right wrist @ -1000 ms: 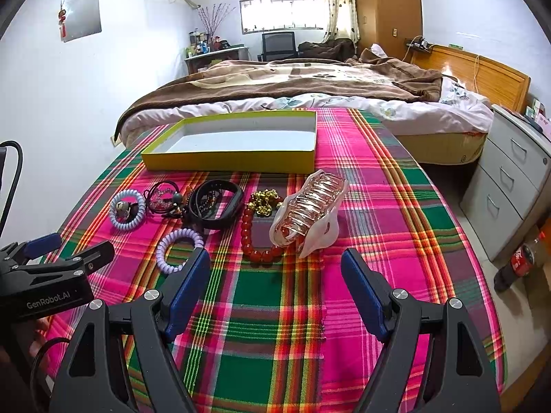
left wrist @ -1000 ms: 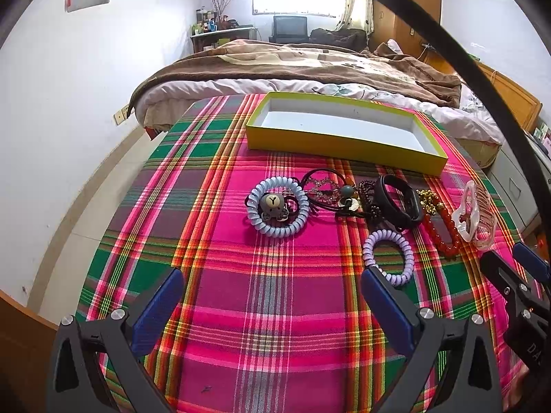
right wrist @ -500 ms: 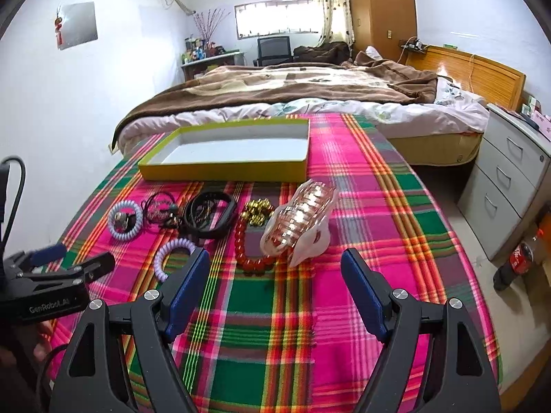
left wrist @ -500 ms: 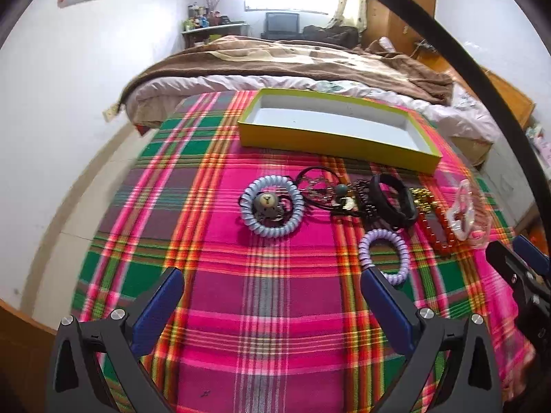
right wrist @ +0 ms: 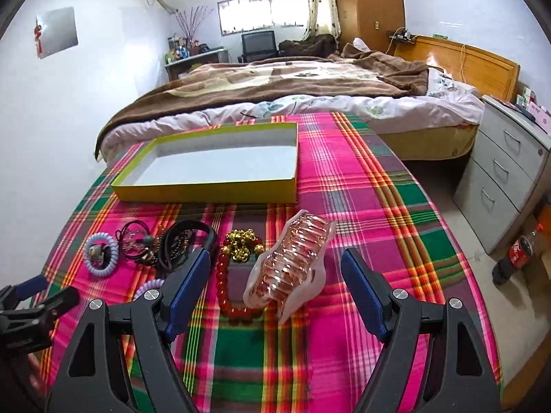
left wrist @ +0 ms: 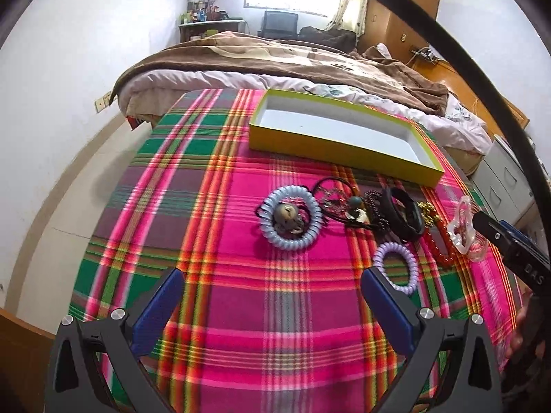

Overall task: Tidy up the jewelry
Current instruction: 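Grasp the light-blue coil hair tie with left gripper while right gripper grasps the clear claw clip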

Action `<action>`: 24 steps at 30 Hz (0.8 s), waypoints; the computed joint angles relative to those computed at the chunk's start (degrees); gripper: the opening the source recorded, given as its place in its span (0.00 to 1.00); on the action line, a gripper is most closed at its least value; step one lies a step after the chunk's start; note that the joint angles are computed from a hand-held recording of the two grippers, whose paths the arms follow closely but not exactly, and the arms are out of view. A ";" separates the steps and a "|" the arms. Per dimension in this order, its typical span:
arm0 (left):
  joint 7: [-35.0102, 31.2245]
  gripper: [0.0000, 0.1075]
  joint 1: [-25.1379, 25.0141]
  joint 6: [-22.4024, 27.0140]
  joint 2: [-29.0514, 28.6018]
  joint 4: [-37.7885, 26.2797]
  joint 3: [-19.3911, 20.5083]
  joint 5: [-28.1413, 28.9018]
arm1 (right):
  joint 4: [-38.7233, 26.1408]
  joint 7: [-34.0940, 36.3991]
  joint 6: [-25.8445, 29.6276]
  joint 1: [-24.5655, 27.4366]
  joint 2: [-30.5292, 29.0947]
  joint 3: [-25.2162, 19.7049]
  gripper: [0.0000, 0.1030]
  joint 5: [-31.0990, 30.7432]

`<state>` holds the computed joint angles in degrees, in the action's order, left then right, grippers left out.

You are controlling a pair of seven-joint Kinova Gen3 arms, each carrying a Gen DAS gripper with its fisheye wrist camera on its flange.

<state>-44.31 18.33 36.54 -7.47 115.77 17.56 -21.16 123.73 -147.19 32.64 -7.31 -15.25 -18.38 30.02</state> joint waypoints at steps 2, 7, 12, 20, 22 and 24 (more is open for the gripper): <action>-1.75 0.96 -0.12 -0.22 -0.08 0.07 -1.32 1.65 | -0.78 -0.34 1.19 0.21 1.43 -0.24 0.76 0.19; -8.34 0.96 -1.42 -0.74 -0.21 0.13 -4.68 8.35 | -0.70 -3.37 2.41 -0.30 1.96 0.06 0.76 2.66; -14.94 0.94 -2.41 -1.17 0.35 -0.68 -6.83 13.72 | -0.35 -3.45 1.82 -0.96 1.46 1.28 0.54 3.05; -18.38 0.84 -3.84 -0.73 3.06 -3.44 -7.37 16.44 | 0.05 0.05 0.18 -0.66 0.85 2.61 0.38 0.58; -19.81 0.80 -3.92 -1.47 3.15 -3.37 -7.80 17.50 | 0.35 0.72 -0.33 -0.41 0.46 2.82 0.38 -0.14; -20.46 0.77 -4.08 -1.31 3.74 -3.89 -7.92 17.90 | 0.75 1.01 -0.85 0.18 -0.13 2.66 0.38 -0.45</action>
<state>-64.76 14.25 35.23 -3.73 111.88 9.63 -3.26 124.48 -146.18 31.79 -7.12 -15.38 -15.72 29.57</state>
